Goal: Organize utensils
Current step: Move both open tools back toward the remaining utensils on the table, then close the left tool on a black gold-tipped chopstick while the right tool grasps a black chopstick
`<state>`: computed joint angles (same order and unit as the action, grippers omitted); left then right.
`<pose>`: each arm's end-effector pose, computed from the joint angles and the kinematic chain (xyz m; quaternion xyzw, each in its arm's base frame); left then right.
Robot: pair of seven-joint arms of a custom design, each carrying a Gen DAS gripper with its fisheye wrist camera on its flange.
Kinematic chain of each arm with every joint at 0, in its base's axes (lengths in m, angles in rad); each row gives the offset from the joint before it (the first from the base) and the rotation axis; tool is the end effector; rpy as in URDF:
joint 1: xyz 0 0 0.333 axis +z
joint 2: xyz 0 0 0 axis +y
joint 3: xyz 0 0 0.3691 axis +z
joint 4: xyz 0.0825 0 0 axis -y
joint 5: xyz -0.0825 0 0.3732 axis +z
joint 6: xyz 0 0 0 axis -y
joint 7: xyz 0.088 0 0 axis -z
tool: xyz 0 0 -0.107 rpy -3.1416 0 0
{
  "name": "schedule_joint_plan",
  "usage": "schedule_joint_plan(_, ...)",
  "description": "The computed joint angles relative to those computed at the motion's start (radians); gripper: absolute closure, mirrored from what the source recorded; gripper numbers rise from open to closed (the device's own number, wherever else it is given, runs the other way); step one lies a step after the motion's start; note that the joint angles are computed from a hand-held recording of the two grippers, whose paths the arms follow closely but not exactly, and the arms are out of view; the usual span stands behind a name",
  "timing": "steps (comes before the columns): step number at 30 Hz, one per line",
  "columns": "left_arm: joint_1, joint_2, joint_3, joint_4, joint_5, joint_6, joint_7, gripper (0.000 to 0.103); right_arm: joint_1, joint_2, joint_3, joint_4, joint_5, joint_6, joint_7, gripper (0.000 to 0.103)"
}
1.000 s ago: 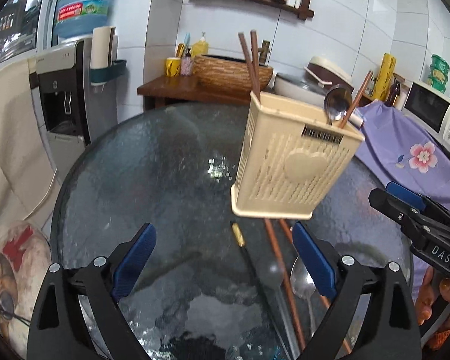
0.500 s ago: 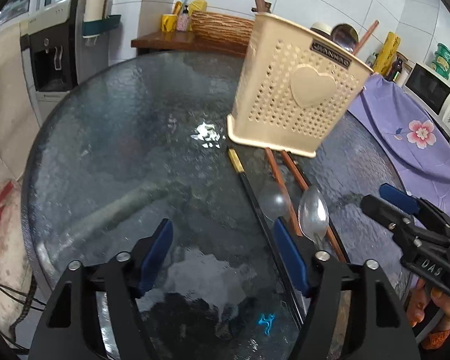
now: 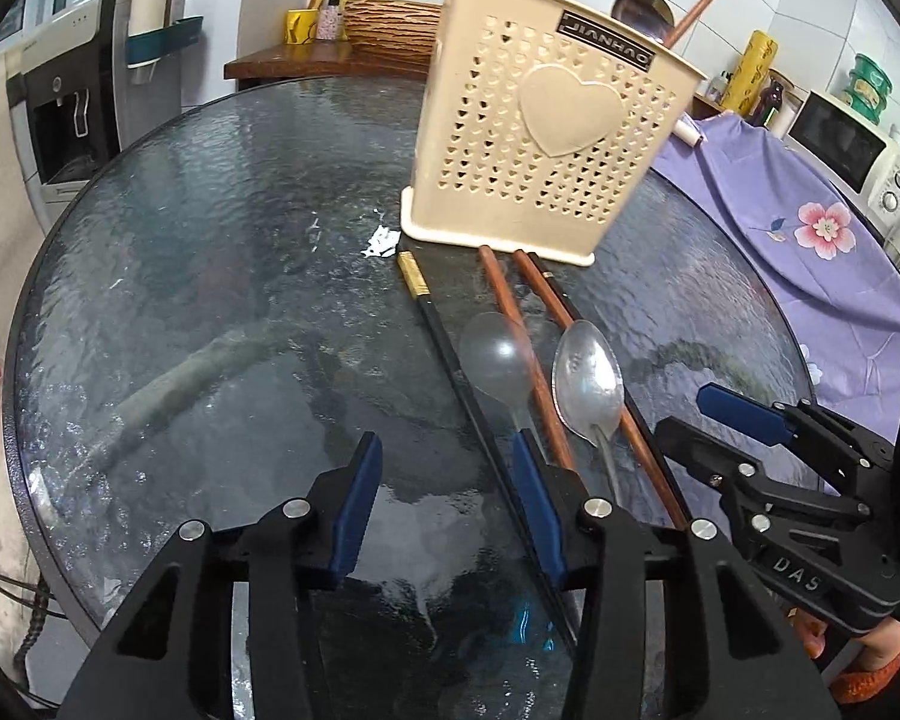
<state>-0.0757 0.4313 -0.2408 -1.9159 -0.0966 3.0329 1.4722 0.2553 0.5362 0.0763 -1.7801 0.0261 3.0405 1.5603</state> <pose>0.6627 -0.1857 0.4103 -0.6407 0.6858 -0.3193 0.1312 0.6907 0.2249 0.3946 -0.7500 0.5579 -0.1895 0.3006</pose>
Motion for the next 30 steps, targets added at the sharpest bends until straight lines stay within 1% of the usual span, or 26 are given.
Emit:
schedule_joint_plan(3,-0.013,0.004,0.011,0.006,0.009,-0.002,-0.007,0.059,0.048,0.006,-0.057,0.015,-0.028,-0.033,0.031,0.061)
schedule_joint_plan(5,-0.015,0.006,0.012,0.008,0.012,-0.003,-0.010,0.059,0.045,0.007,-0.054,0.017,-0.032,-0.036,0.036,0.061)
schedule_joint_plan(8,-0.021,0.010,0.016,0.018,0.018,-0.010,-0.015,0.060,0.066,0.008,-0.084,0.026,-0.048,-0.054,0.068,0.061)
schedule_joint_plan(11,-0.025,0.012,0.016,0.022,0.021,-0.012,-0.019,0.060,0.063,0.010,-0.092,0.033,-0.059,-0.065,0.087,0.061)
schedule_joint_plan(12,-0.034,0.013,0.027,0.026,0.028,-0.015,-0.025,0.060,0.066,0.012,-0.101,0.038,-0.065,-0.073,0.098,0.062)
schedule_joint_plan(15,-0.068,0.019,0.066,0.039,0.060,-0.023,-0.050,0.062,0.053,0.017,-0.090,0.053,-0.074,-0.089,0.095,0.062)
schedule_joint_plan(17,-0.102,0.022,0.106,0.049,0.094,-0.032,-0.077,0.066,0.045,0.021,-0.080,0.065,-0.081,-0.101,0.084,0.069)
schedule_joint_plan(20,-0.126,0.027,0.134,0.063,0.135,-0.048,-0.105,0.069,0.055,0.030,-0.091,0.090,-0.099,-0.131,0.084,0.071)
schedule_joint_plan(22,-0.134,0.030,0.143,0.072,0.155,-0.056,-0.122,0.071,0.030,0.041,-0.059,0.114,-0.083,-0.159,0.060,0.073)
schedule_joint_plan(23,-0.144,0.036,0.153,0.084,0.169,-0.065,-0.134,0.072,0.029,0.047,-0.054,0.124,-0.082,-0.169,0.053,0.074)
schedule_joint_plan(25,-0.172,0.043,0.184,0.099,0.208,-0.074,-0.163,0.077,0.054,0.052,-0.076,0.132,-0.102,-0.169,0.059,0.077)
schedule_joint_plan(26,-0.200,0.048,0.219,0.109,0.240,-0.082,-0.191,0.079,0.054,0.055,-0.073,0.140,-0.102,-0.176,0.056,0.082)
schedule_joint_plan(28,-0.197,0.049,0.219,0.112,0.263,-0.087,-0.210,0.086,0.036,0.059,-0.048,0.145,-0.084,-0.183,0.039,0.086)
schedule_joint_plan(30,-0.175,0.045,0.202,0.105,0.268,-0.085,-0.211,0.090,0.038,0.054,-0.055,0.137,-0.083,-0.180,0.038,0.087)
